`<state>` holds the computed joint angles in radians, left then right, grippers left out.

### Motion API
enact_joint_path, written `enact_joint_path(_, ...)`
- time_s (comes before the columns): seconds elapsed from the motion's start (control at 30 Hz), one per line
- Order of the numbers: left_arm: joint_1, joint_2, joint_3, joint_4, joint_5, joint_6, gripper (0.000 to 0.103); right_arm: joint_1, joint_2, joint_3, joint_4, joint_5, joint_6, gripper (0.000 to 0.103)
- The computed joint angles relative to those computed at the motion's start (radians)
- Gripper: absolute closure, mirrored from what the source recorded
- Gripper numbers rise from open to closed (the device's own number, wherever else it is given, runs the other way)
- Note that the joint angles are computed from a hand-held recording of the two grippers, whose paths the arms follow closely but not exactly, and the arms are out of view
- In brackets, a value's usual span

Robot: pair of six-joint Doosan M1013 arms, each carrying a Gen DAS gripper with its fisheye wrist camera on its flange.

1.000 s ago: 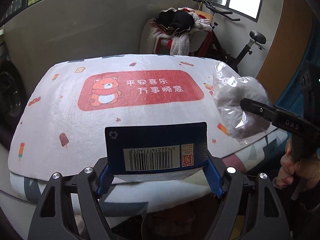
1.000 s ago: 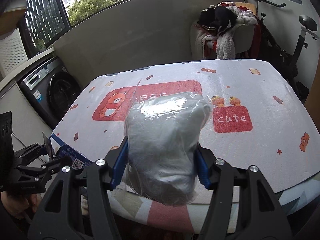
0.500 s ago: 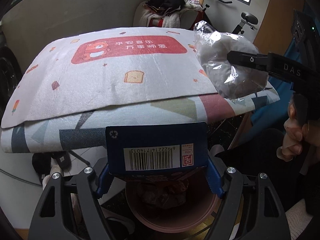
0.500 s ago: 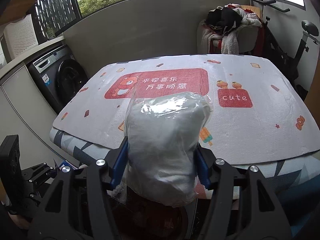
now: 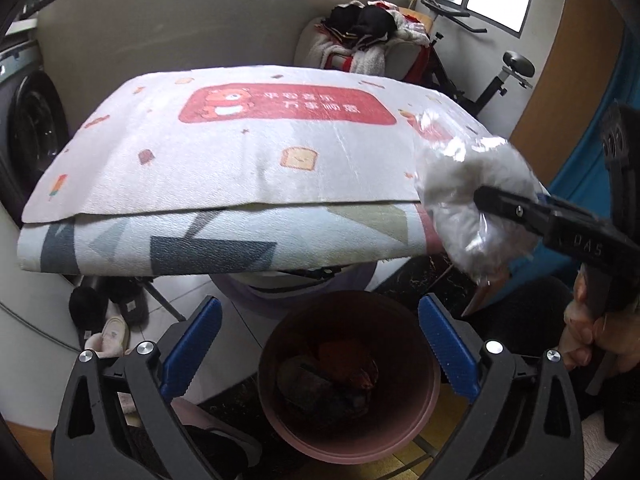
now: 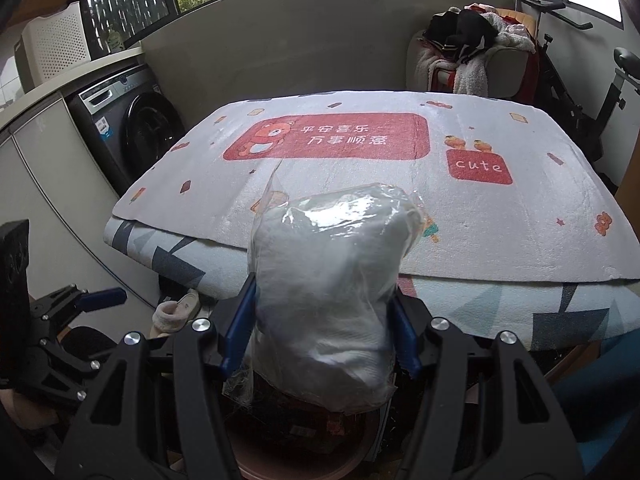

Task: Collect trash
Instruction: 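Lower the white bag into the bin and open the right tool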

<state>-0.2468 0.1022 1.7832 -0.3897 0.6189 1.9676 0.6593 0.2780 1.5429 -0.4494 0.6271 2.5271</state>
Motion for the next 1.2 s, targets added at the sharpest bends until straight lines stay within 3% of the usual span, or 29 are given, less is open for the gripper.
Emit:
enact_joint_path(0.2,0.01,-0.036,0.017,0.121,-0.095,-0.119,0.006,0.016,0.016,-0.002,0.135,0.01,-0.137,0.043)
enact_joint_path(0.5,0.03,-0.043,0.028,0.145,-0.101,-0.173,0.006,0.036,0.055,-0.027,0.264,0.071,-0.291,0.043)
enact_joint_path(0.97,0.03,-0.034,0.029,0.163,-0.088,-0.2,0.006,0.028,0.078,-0.04,0.33,0.123,-0.325,0.041)
enact_joint_path(1.13,0.029,-0.034,0.029,0.169,-0.088,-0.204,0.006,0.027,0.084,-0.048,0.327,0.142,-0.318,0.031)
enact_joint_path(1.17,0.029,-0.034,0.029,0.172,-0.088,-0.207,0.006,0.027,0.082,-0.045,0.318,0.137,-0.307,0.027)
enact_joint_path(1.2,0.028,-0.034,0.029,0.176,-0.088,-0.21,0.006,0.03,0.079,-0.044,0.295,0.134,-0.286,0.017)
